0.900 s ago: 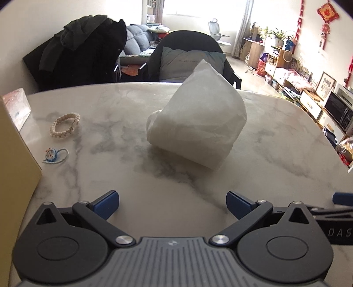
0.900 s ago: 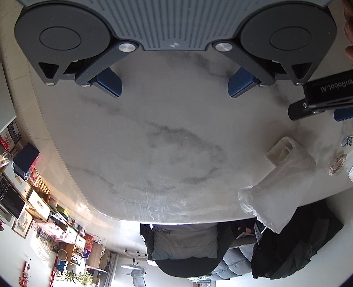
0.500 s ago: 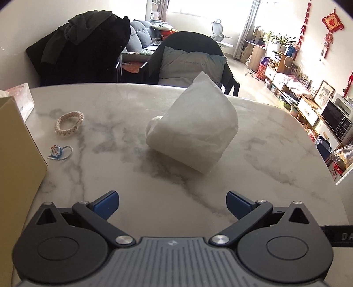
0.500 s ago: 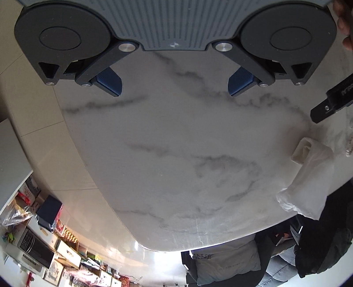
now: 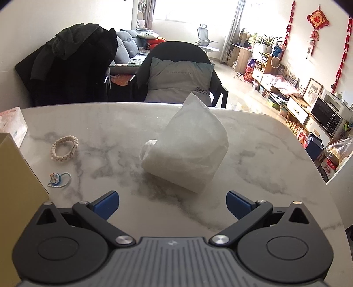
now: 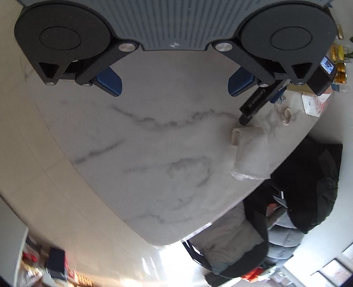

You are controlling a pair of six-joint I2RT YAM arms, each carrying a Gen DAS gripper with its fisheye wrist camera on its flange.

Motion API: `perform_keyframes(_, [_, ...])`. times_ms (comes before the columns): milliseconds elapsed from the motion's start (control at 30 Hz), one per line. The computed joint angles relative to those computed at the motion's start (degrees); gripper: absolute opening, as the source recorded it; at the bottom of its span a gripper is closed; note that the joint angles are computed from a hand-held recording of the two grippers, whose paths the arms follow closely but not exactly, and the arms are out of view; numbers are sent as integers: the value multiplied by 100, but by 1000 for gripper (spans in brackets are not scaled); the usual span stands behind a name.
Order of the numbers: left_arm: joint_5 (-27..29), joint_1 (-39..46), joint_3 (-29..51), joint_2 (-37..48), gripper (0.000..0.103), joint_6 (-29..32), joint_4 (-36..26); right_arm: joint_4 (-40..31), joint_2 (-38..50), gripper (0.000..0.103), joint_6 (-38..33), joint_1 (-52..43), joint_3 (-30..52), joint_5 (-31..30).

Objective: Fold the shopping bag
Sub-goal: 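Reach the right gripper to the white plastic bag and grasp its rim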

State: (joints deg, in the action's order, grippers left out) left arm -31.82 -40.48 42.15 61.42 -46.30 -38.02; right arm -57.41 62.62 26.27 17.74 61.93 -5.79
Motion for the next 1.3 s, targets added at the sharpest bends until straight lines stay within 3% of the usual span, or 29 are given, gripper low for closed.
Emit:
perform_keyframes(100, [160,189,-66,-82,103,9,-88,1542,-5,103,-457,592,-479,729])
perform_keyframes(200, [250,277,-145,-279,103,-39,-241,3514,270,102,-1259,647,-1016,613])
perform_keyframes(267, [289,326,-226,-444,103,-31,-311,4094,984,95,-1678,607,-774,283])
perform_keyframes(333, [350,381,-280,-561,103,-8,-366,3989,1921,80,-2100,648,-119,-107])
perform_keyframes(433, [496,507,-311,-721,103,126,-373,3542,3198,69,-2628,803,988,-363])
perform_keyframes(567, [726,722,-353,-982,103,440,-265,3132,4234,69,-2720,959,1992,-332])
perform_keyframes(633, [844,813,-383,-1053,103,542,-177,2852,4595,81,-2875,1002,2416,-335])
perform_keyframes(700, [984,916,-404,-1099,103,650,-88,2570,4841,84,-3005,1006,2663,-386])
perform_keyframes(767, [1093,983,-392,-1075,103,744,-36,2119,5153,77,-3136,932,3019,-661])
perform_keyframes(800, [1108,984,-374,-1040,103,808,-28,1937,5235,61,-3191,886,3104,-828])
perform_keyframes(833, [1120,983,-355,-1006,103,871,-21,1785,5262,49,-3238,831,3122,-1018])
perform_keyframes(967, [1201,968,-335,-877,103,1072,6,1738,4916,25,-3511,659,2526,-1543])
perform_keyframes(1000, [1229,957,-325,-861,103,1104,8,1752,4759,13,-3589,605,2341,-1650])
perform_keyframes(1200, [1471,963,-275,-835,103,1582,179,1457,3745,7,-4205,31,1556,-2521])
perform_keyframes(1300, [1612,961,-252,-830,103,1822,381,1180,3260,7,-4169,-365,1512,-3115])
